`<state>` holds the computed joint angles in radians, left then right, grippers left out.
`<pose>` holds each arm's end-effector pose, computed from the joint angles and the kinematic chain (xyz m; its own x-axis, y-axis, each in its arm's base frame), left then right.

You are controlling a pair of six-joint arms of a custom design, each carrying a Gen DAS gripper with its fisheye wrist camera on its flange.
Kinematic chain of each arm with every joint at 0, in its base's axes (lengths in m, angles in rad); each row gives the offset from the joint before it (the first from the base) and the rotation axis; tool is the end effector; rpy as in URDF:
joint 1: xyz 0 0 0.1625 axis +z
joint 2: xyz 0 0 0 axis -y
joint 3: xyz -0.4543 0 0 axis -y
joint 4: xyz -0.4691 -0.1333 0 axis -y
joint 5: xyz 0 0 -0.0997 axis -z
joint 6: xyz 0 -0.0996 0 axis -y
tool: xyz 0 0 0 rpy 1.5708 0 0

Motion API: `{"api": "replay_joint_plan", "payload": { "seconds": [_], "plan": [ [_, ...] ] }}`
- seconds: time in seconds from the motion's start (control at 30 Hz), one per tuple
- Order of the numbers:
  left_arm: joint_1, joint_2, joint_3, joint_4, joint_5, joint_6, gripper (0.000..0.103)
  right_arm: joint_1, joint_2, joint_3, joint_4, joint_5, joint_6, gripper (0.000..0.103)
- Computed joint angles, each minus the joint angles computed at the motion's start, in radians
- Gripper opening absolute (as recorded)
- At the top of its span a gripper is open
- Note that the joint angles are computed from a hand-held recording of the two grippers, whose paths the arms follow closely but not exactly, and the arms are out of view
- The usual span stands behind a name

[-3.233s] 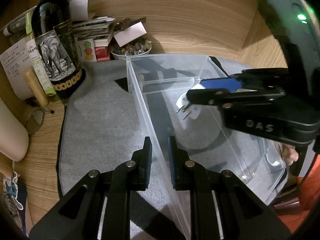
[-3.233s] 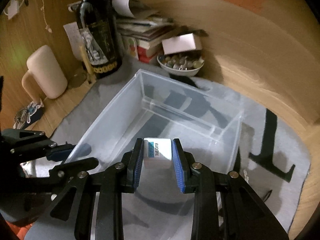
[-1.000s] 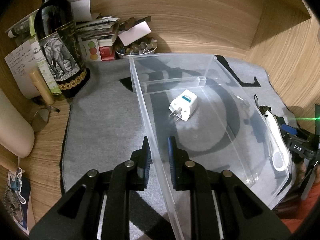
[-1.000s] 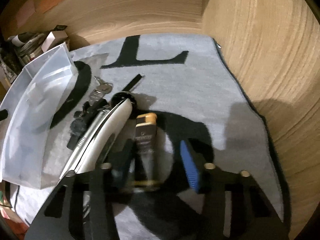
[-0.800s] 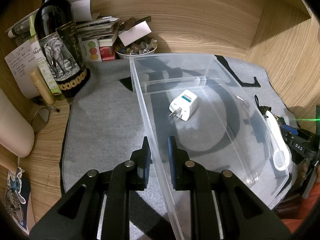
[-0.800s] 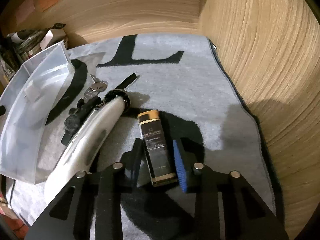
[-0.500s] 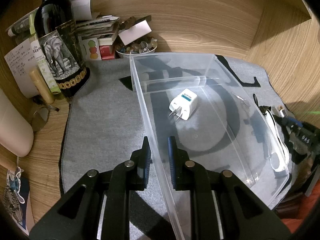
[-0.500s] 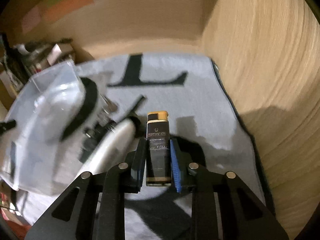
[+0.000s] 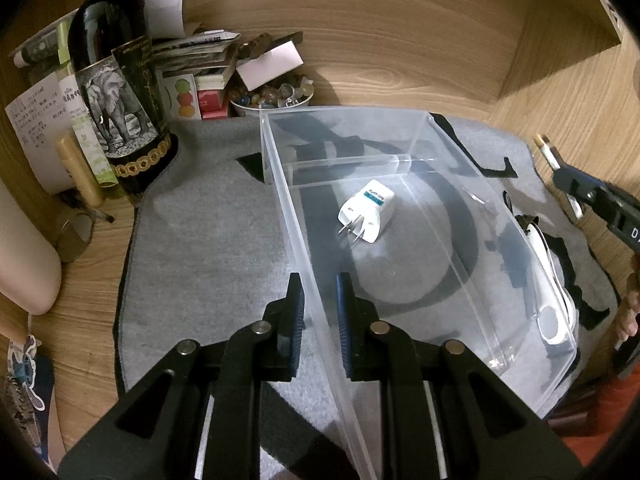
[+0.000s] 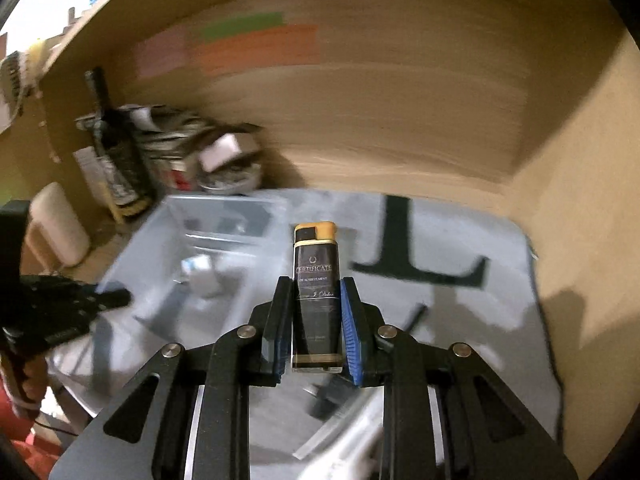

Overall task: Organize rigid objects
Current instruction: 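Carry the lighter into the box and release it with the right gripper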

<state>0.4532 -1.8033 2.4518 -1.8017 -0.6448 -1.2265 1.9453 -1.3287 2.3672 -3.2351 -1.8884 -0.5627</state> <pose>-0.2089 -0.3385 0.2261 -0.7640 -0.1464 -0.6283 0.3040 0.7773 -0.5508 0.2719 -0.4123 0.1811 -0.6463 -0.5523 0.5266 -0.7581 0.5434 -0.3604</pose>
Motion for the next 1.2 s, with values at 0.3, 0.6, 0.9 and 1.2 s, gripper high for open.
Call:
{"api": "replay_joint_plan", "payload": {
  "seconds": [0.3,0.6,0.9,1.2],
  "plan": [
    [0.001,-0.021,0.018,-0.038,0.001,0.040,0.017,0.059,0.110,-0.074,0.146,0.008,-0.039,0.022],
    [-0.004,-0.036,0.031,-0.060,0.000,0.068,0.017,0.082,0.186,-0.124,0.279,-0.077,-0.057,0.022],
    [0.007,-0.029,0.029,-0.082,-0.001,0.081,0.017,0.099,0.200,-0.134,0.309,-0.106,-0.053,0.026],
    [0.011,-0.018,0.025,-0.072,0.001,0.071,0.017,0.084,0.125,-0.089,0.223,-0.064,-0.046,0.045]
  ]
}}
